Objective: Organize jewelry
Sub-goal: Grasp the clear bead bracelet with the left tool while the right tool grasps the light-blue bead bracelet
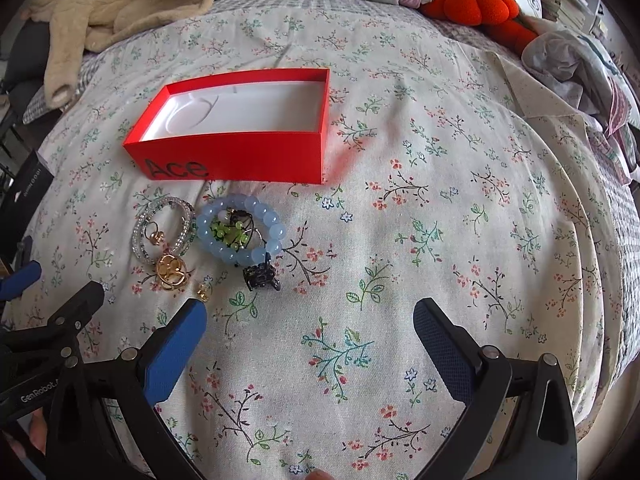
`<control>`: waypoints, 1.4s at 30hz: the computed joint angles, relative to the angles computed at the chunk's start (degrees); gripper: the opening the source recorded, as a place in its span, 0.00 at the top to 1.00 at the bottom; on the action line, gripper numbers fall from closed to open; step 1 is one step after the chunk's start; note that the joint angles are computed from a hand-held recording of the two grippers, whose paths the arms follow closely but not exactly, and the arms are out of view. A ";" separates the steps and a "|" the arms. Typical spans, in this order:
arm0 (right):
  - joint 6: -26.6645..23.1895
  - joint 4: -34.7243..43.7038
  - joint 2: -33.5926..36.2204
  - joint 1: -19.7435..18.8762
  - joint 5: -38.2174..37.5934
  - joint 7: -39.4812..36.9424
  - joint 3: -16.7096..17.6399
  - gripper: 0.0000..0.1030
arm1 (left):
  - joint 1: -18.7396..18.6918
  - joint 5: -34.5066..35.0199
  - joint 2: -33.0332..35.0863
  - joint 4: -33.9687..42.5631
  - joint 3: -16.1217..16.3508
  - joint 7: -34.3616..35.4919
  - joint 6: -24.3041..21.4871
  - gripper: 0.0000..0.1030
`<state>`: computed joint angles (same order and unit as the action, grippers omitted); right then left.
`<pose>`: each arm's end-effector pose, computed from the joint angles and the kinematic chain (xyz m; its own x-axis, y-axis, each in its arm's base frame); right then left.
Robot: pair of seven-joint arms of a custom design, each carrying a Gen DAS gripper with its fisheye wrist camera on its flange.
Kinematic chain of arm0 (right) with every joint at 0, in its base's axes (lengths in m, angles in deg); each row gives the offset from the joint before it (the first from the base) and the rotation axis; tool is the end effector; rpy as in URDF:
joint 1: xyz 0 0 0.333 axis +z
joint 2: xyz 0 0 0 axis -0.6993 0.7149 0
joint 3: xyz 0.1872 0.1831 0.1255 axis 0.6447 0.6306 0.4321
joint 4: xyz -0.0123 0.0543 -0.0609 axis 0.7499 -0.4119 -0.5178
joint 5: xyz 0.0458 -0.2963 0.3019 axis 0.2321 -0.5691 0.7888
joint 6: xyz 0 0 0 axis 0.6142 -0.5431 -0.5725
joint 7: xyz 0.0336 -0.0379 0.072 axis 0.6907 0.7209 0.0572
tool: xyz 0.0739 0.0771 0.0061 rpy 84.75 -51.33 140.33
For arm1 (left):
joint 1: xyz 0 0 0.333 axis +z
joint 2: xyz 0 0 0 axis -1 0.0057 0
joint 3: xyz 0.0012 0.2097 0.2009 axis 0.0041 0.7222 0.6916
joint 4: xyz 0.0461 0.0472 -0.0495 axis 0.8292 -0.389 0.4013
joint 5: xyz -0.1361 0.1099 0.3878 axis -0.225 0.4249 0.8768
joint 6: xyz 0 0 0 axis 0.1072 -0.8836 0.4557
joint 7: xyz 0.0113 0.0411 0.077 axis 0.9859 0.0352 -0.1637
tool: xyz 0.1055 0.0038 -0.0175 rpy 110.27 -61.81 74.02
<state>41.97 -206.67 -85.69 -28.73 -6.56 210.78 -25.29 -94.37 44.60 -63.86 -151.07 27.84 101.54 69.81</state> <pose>0.4676 0.2134 0.5446 -0.2741 -0.9603 0.0526 -0.8712 0.2248 -0.4364 0.5319 -0.1035 0.5252 -0.3185 -0.9478 -0.0174 -0.8161 0.2835 -0.5036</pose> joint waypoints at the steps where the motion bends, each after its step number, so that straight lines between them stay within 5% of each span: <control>1: 0.02 0.34 0.22 0.05 0.35 -0.56 -0.27 0.00 | -0.05 -0.27 0.34 0.47 0.27 0.48 -0.41 0.00; 11: 3.58 3.57 2.50 0.08 13.13 -10.69 -5.35 0.01 | 0.37 -13.53 8.15 10.88 2.87 8.09 -10.53 0.01; 17: 7.12 3.14 4.17 -0.67 23.78 -15.42 -7.60 0.38 | 2.47 -20.31 13.88 16.94 2.05 8.97 -15.47 0.24; 22: 7.80 4.03 6.82 -1.61 26.41 -16.44 -7.57 0.59 | 4.06 -22.08 18.55 20.89 0.76 5.84 -19.43 0.60; 25: 8.28 4.42 8.00 -2.05 27.25 -16.36 -7.57 0.65 | 4.26 -21.25 20.08 21.67 -0.20 4.46 -18.52 0.73; 32: 8.52 5.38 10.70 -2.54 27.68 -15.40 -7.33 0.74 | 3.68 -19.71 20.73 21.59 -1.67 3.96 -16.74 0.81; 36: 8.00 6.53 12.11 -2.60 24.83 -14.51 -6.69 0.85 | 2.55 -14.26 21.37 21.47 -2.31 3.07 -12.82 0.99; 42: 8.39 6.28 10.89 -2.37 21.98 -12.90 -6.26 0.88 | 2.71 -15.53 20.76 21.37 -2.18 2.47 -12.41 1.00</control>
<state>50.36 -200.39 -74.80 -31.10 15.43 197.88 -31.56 -91.66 29.07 -43.10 -129.71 25.66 104.01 57.40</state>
